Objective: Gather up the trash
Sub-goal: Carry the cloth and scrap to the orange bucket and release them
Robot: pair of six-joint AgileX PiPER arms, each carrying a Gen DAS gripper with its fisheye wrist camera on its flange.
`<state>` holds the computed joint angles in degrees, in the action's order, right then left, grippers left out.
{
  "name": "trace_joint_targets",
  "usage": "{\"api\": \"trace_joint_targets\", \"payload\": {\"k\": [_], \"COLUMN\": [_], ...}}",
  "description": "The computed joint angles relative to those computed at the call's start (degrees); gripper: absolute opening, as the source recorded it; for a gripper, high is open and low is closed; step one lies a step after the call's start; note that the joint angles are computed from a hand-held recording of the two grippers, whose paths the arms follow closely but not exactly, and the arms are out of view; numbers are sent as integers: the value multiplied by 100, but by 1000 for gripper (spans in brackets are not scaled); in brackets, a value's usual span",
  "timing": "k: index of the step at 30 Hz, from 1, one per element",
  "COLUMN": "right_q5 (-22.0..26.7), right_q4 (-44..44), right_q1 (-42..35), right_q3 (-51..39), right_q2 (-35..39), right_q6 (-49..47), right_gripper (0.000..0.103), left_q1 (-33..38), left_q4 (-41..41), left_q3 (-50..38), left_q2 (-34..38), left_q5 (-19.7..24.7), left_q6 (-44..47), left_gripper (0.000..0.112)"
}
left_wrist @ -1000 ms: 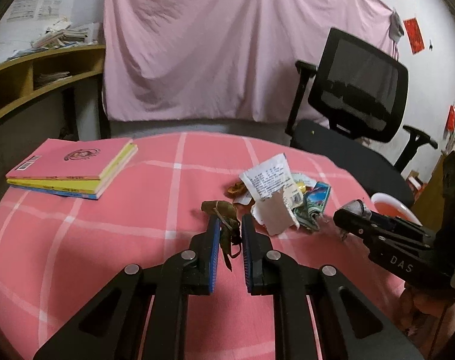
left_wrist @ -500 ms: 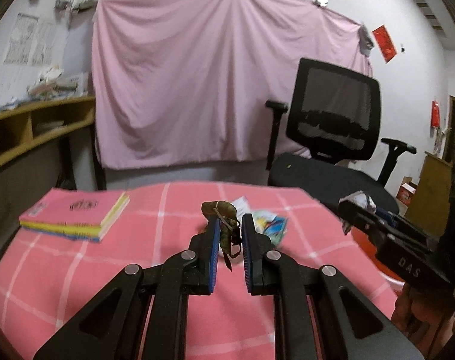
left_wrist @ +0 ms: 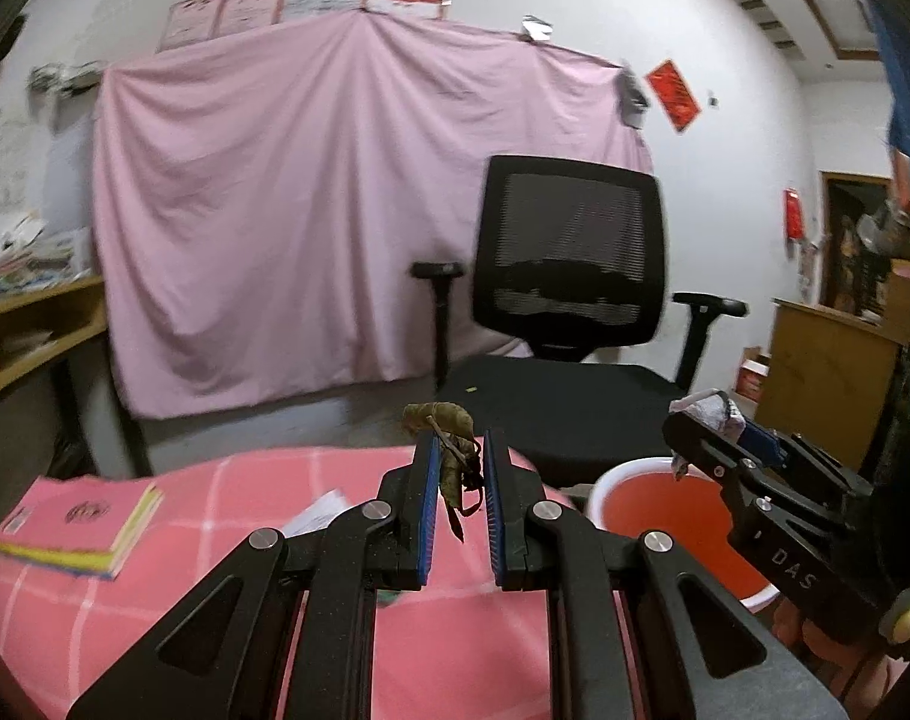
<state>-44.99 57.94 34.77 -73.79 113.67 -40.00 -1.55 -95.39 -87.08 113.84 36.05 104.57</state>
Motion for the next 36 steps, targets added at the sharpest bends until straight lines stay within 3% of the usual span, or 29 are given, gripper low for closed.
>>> {"api": "trace_joint_targets", "payload": {"k": [7, 11, 17, 22, 29, 36], "right_q5": [-611, -749, -797, -683, -476, -292], "right_q4": [127, 348, 611, 782, 1099, 1184], "right_q1": [-72, -156, -331, -517, -720, -850], "right_q3": [701, 968, 1335, 1521, 1593, 1582], "right_q2": [-396, -553, -766, -874, -947, -952], "right_q6": [425, 533, 810, 1007, 1100, 1145], "right_gripper": [36, 36, 36, 36, 38, 43], "left_q1": [-512, -813, -1283, -1536, -1696, -1750], "left_q4": [-9, 326, 1987, 3259, 4382, 4821], "left_q3": [-142, -389, -1308, -2414, -3940, -4665], "left_q2": [-12, 92, 480, 1012, 1844, 2237], "left_q5": [22, -24, -2, 394, 1215, 1584], "left_q6": [186, -147, -2010, -3652, -5294, -5913], "left_gripper": [12, 12, 12, 11, 12, 15]}}
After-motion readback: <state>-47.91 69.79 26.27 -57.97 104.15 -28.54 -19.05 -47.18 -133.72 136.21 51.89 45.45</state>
